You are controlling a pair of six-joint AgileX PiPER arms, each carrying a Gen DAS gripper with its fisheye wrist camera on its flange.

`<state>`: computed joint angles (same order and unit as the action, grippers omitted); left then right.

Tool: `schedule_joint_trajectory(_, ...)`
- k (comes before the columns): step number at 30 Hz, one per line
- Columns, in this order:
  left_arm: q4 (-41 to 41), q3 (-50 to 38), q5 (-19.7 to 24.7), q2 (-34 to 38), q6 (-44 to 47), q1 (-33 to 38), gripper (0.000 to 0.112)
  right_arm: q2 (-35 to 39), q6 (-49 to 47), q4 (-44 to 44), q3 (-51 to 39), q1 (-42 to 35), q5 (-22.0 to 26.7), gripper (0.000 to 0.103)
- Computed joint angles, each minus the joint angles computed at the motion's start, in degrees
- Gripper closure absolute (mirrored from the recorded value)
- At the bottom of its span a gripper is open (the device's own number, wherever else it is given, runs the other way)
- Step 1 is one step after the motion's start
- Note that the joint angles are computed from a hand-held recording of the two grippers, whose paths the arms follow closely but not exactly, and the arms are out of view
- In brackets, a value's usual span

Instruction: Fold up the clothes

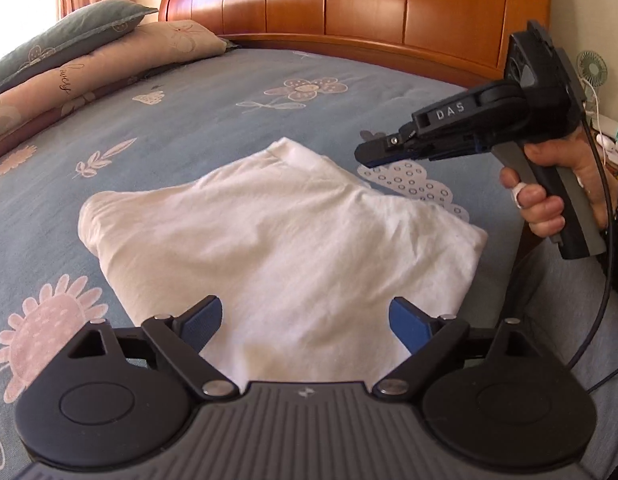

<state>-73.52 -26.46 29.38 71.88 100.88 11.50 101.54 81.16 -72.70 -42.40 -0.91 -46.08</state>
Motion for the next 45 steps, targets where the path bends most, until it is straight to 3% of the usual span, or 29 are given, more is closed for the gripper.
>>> schedule_joint_trajectory(3, -1.6, -4.5, 1.2, 2.3, 0.5, 3.5, 0.022, 0.8, 0.7, -3.7, -3.9, 3.3, -0.1, 0.074)
schedule_joint_trajectory(7, -4.4, -11.2, 2.6, 11.9, 2.8, 4.9, 0.021, 5.2, 0.4, -5.6, -7.3, 7.5, 3.7, 0.074)
schedule_joint_trajectory(10, -4.6, -14.1, -4.4, 19.8, 2.3, 2.1, 0.021, 7.5, -1.2, -4.8, -6.6, 6.0, 1.3, 0.076)
schedule_joint_trajectory(15, -4.5, -14.9, -2.0, 19.6, 0.7, 4.4, 0.021, 9.4, 2.5, -7.5, -7.5, 2.5, -3.3, 0.077)
schedule_joint_trajectory(18, -5.6, -16.2, 2.2, 19.1, 2.6, 6.0, 0.02, 8.4, 0.5, -6.7, -6.5, 3.1, -2.2, 0.077)
schedule_joint_trajectory(21, -6.1, -19.0, -0.4, 22.0, 2.5, 3.3, 0.02, 7.1, -1.8, -6.0, -5.5, 3.9, -0.7, 0.076)
schedule_joint_trajectory(26, -3.2, -25.9, -3.3, 31.4, -8.0, 0.7, 0.02, 7.4, -0.8, -6.7, -5.7, 3.3, -1.5, 0.076)
schedule_joint_trajectory(29, -2.3, -24.9, -2.8, 28.6, -11.1, 0.8, 0.02, 6.6, -1.2, -6.1, -5.1, 3.6, -1.1, 0.076)
schedule_joint_trajectory(33, -3.3, -18.6, 1.2, 20.2, -7.9, 2.7, 0.02, 5.4, -2.5, -5.5, -4.2, 3.8, -0.6, 0.071)
schedule_joint_trajectory(37, -4.5, -10.5, 2.2, 13.3, -3.6, 3.1, 0.02, 5.1, -1.7, -5.7, -4.2, 3.8, -0.3, 0.071)
schedule_joint_trajectory(42, -9.2, -7.6, -3.4, 15.3, 1.8, -0.5, 0.02, 4.6, -1.9, -5.0, -3.7, 3.5, -0.3, 0.069)
schedule_joint_trajectory(44, -5.5, -8.0, -5.0, 13.3, -5.2, -2.2, 0.02, 4.3, -2.7, -3.9, -3.3, 3.4, -0.4, 0.065)
schedule_joint_trajectory(45, -2.9, -7.9, -4.5, 11.8, -8.7, -2.3, 0.02, 3.7, -4.1, -2.4, -2.7, 3.6, 0.1, 0.056)
